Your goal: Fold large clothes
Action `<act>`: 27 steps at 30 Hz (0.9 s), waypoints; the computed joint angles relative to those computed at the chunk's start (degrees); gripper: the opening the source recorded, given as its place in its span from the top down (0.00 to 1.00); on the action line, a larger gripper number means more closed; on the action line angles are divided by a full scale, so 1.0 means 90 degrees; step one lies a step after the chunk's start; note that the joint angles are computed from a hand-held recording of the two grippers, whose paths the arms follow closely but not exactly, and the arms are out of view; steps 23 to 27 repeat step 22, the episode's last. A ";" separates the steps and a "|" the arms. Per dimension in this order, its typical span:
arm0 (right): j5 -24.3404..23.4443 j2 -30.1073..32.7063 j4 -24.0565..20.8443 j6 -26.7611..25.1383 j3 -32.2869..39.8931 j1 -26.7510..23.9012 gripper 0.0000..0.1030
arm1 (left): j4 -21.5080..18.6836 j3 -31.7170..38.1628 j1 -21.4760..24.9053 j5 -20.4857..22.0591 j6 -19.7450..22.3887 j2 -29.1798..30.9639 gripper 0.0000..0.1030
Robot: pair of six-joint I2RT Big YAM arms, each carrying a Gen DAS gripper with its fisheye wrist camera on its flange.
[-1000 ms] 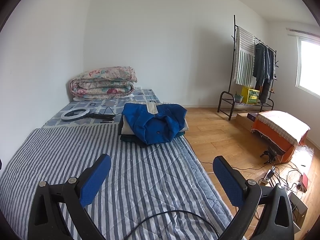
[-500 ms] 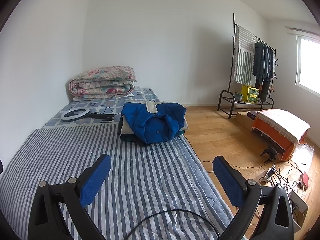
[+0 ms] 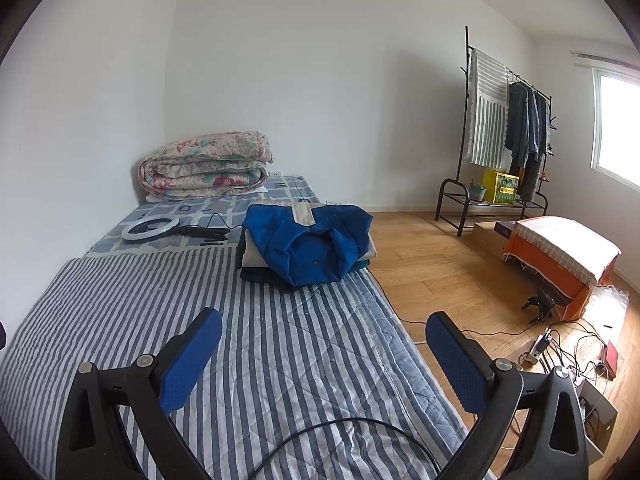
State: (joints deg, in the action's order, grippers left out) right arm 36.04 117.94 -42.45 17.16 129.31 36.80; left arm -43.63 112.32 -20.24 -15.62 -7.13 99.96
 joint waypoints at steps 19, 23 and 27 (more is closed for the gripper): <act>-0.0037 0.0003 -0.0092 0.0073 0.0000 -0.0007 0.00 | 0.0082 -0.0118 -0.0007 -0.0061 0.0029 -0.0050 0.00; -0.0096 0.0001 -0.0133 0.0147 0.0012 -0.0033 0.00 | 0.0076 -0.0124 0.0004 -0.0036 0.0003 -0.0052 0.00; -0.0096 0.0001 -0.0133 0.0147 0.0012 -0.0033 0.00 | 0.0076 -0.0124 0.0004 -0.0036 0.0003 -0.0052 0.00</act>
